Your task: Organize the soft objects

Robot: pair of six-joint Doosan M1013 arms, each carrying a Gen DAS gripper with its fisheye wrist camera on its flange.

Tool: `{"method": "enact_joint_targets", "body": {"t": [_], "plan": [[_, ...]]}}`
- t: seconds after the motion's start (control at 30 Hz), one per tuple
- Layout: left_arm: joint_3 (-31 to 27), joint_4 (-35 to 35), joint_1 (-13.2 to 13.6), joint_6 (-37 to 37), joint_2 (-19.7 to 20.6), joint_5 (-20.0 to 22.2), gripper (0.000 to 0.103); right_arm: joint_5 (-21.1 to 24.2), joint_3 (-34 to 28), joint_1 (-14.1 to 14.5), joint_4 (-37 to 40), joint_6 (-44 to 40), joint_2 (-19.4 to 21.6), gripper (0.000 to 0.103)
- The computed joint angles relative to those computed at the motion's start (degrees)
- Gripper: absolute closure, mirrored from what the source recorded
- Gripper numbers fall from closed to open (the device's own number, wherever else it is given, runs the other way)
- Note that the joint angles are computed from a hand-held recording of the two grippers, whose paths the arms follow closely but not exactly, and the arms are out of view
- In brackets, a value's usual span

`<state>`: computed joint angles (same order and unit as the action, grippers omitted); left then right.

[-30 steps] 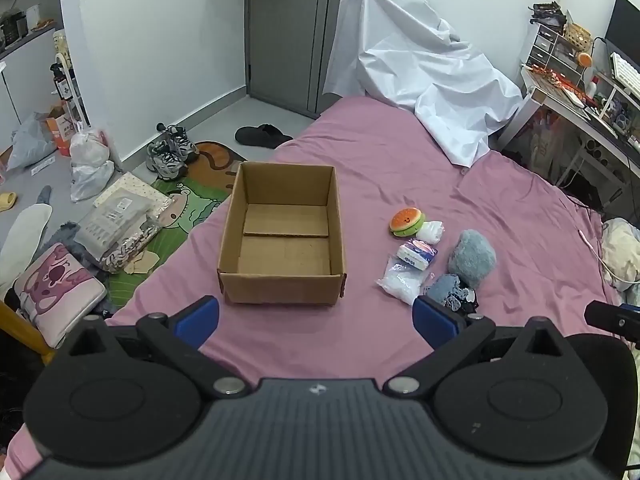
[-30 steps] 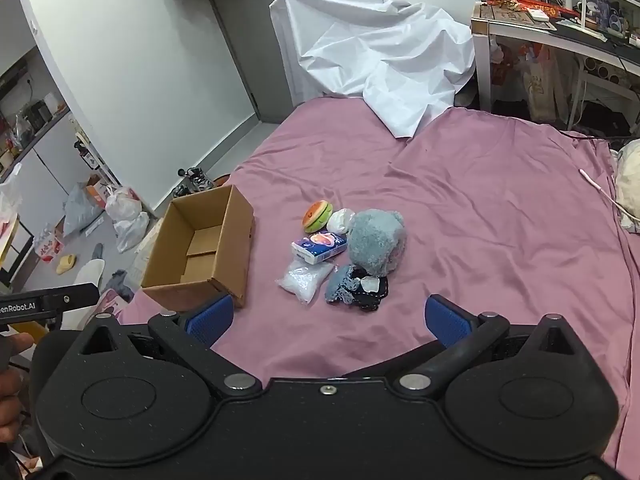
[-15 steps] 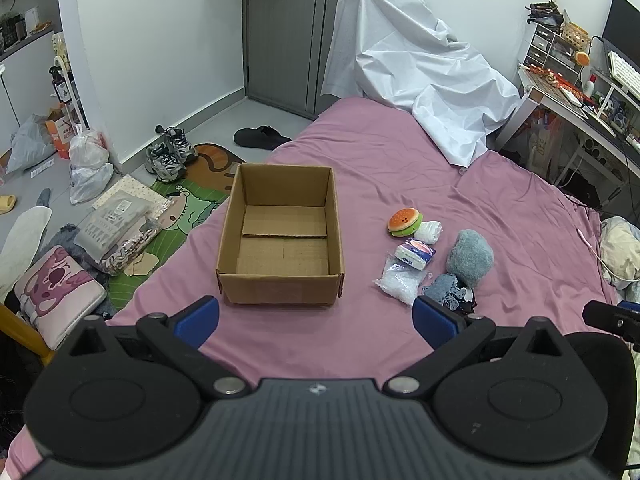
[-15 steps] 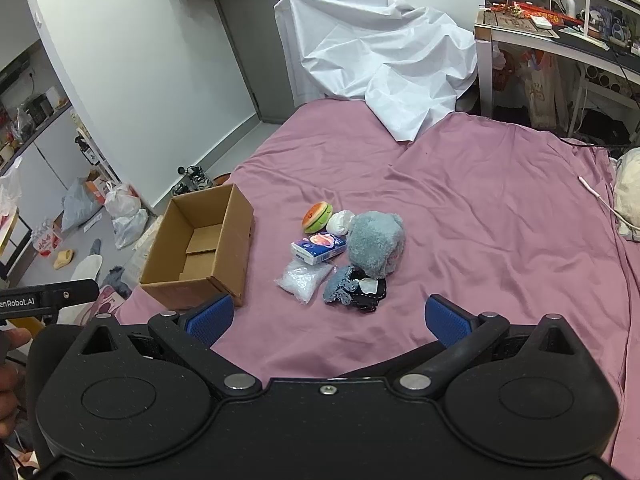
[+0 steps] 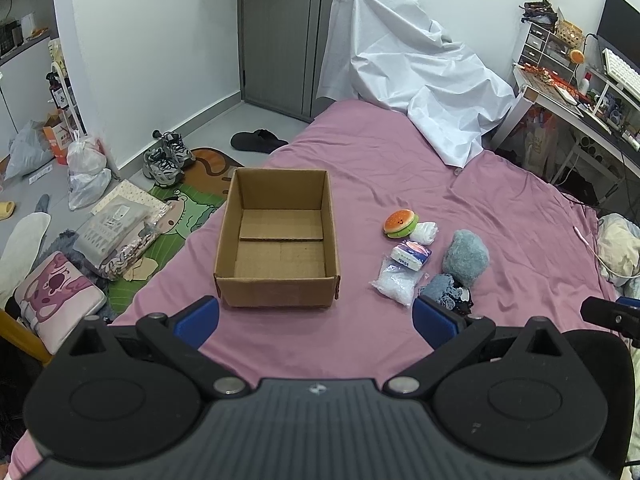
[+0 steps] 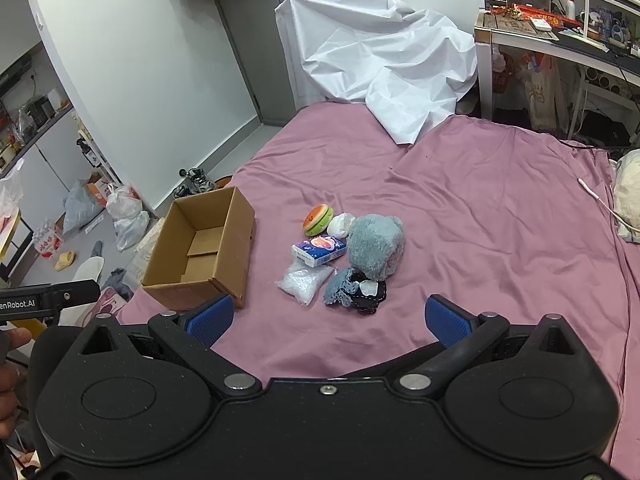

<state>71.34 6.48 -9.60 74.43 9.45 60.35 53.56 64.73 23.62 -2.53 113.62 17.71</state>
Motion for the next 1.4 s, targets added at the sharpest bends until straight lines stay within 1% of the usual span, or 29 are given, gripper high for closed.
{"method": "enact_joint_targets", "body": {"t": [0.77, 1.4], "plan": [[-0.2, -0.1, 0.1, 0.1, 0.1, 0.1, 0.001, 0.8, -0.6, 0.0, 0.4, -0.4, 0.2, 0.000], [-0.3, -0.9, 0.5, 1.1, -0.1, -0.2, 0.001, 0.7, -0.6, 0.0, 0.5, -0.6, 0.3, 0.000]]}}
